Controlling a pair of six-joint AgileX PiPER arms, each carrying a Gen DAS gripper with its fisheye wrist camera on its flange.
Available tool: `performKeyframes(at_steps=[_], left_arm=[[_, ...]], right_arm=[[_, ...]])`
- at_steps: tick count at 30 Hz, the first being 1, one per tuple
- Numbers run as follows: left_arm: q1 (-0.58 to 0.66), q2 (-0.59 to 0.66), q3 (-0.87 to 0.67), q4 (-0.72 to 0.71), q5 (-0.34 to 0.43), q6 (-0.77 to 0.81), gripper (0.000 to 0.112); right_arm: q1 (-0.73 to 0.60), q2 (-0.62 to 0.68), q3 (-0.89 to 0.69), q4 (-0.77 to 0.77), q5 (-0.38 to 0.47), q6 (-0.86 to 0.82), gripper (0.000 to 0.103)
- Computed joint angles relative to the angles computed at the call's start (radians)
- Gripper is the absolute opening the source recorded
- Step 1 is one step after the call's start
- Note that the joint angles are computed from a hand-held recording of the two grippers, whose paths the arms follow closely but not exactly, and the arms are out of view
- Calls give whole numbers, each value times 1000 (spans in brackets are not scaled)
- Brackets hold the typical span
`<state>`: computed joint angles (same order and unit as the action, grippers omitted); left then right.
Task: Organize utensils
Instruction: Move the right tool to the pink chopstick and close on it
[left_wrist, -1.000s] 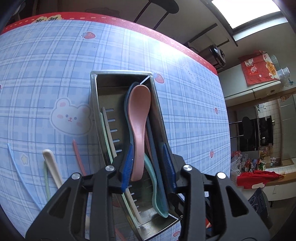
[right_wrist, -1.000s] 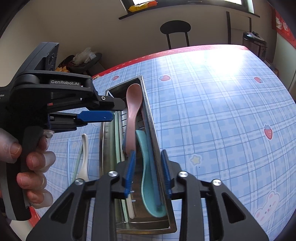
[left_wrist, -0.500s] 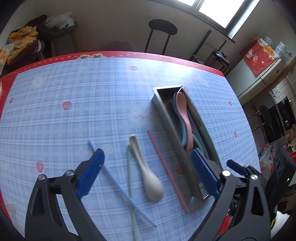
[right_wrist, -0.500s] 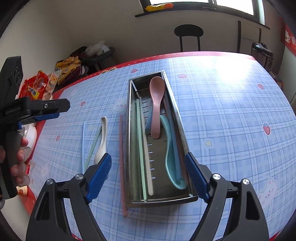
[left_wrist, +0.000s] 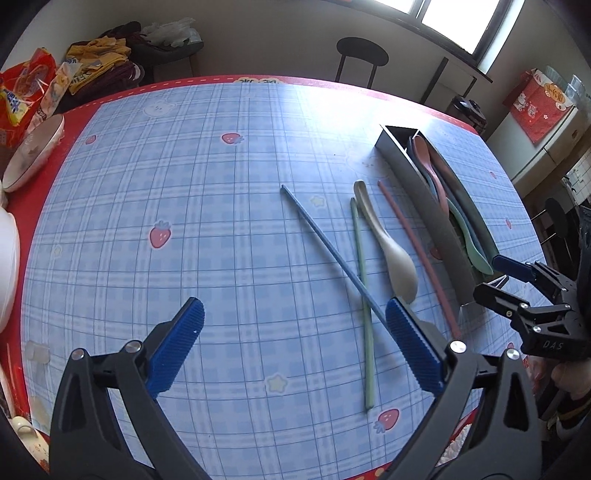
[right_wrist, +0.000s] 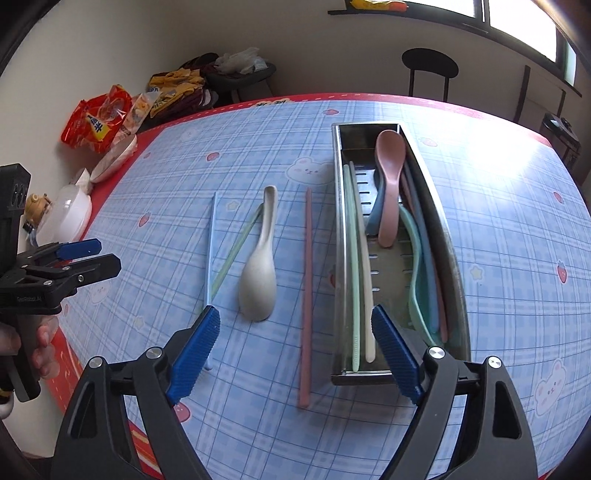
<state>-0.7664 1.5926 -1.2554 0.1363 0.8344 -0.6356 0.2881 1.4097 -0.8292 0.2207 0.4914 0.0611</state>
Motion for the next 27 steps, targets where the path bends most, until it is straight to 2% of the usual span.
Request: performKeyframes(at_steps=[5, 10, 12, 16, 22, 27], left_arm=[[32, -2, -1, -70, -34, 34, 96], [42, 8, -18, -127, -57, 100, 94], [52, 17, -22, -155, -61, 127, 89], [79, 29, -19, -227, -75, 194, 78], [106, 21, 9, -310, -113, 281, 71], [118, 8, 36, -341, -132, 293, 68]], right_arm=[[28, 26, -19, -29, 5, 40, 66], [50, 70, -68, -78, 52, 73, 46], [56, 104, -104, -103, 98, 96, 36], [88, 177, -179, -174, 177, 178, 26], [131, 281, -288, -304, 279, 321, 16], [182, 367, -382, -401, 381, 398, 14]])
